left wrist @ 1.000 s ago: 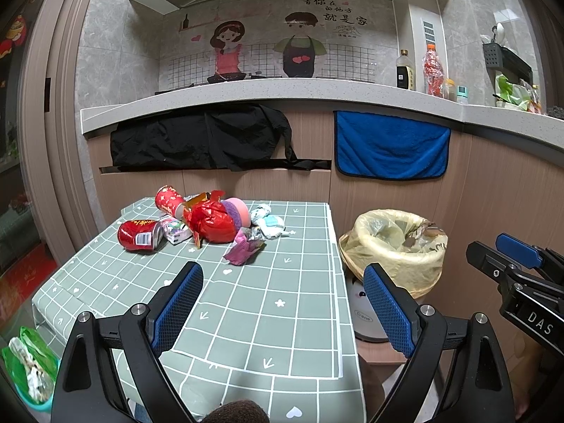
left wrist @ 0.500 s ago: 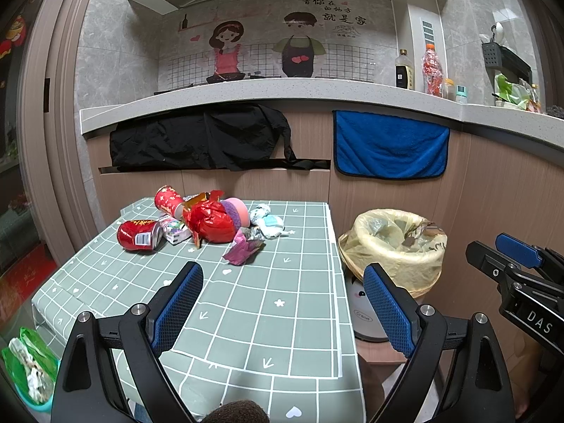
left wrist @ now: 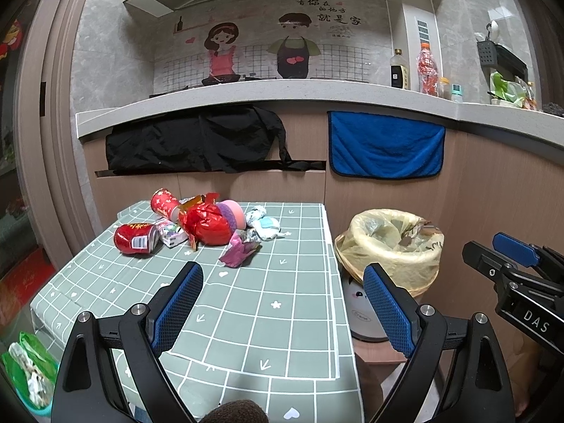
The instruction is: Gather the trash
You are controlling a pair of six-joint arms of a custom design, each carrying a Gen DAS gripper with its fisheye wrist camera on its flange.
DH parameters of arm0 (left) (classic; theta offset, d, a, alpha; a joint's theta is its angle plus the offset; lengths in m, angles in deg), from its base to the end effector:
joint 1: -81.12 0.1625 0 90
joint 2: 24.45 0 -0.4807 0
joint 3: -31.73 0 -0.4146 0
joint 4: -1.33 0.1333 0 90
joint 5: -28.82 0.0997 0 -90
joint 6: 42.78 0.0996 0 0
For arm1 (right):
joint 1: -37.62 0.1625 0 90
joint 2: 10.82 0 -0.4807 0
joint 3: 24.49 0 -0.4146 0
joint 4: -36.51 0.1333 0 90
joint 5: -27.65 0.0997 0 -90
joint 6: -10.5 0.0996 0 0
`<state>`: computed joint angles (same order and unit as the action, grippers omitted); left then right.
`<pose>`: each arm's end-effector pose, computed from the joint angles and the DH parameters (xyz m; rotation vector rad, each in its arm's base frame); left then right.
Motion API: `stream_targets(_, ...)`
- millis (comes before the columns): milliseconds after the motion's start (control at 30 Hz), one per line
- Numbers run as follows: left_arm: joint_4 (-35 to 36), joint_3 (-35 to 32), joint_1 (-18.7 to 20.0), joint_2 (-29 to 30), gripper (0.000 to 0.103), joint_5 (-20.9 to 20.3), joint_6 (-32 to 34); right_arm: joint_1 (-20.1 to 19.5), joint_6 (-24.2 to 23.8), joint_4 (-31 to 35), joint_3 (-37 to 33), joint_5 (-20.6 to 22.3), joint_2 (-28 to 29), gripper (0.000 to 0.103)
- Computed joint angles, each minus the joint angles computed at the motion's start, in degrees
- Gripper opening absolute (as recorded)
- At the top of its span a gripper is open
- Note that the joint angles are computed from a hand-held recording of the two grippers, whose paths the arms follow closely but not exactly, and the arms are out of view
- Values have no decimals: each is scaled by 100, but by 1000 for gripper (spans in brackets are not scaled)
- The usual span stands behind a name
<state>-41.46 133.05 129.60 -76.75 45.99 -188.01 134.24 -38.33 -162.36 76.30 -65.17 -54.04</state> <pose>-0.2162 -0.5889 0.1275 0.1470 1.8032 -1.4163 0.2097 -0.6931 0.1574 1.1603 -2.2725 1.1204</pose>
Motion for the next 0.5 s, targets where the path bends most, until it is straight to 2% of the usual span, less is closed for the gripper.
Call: stream_targets(500,234,-70,78,-44,92,82,-197,13,12,90,-65,-45,27,57)
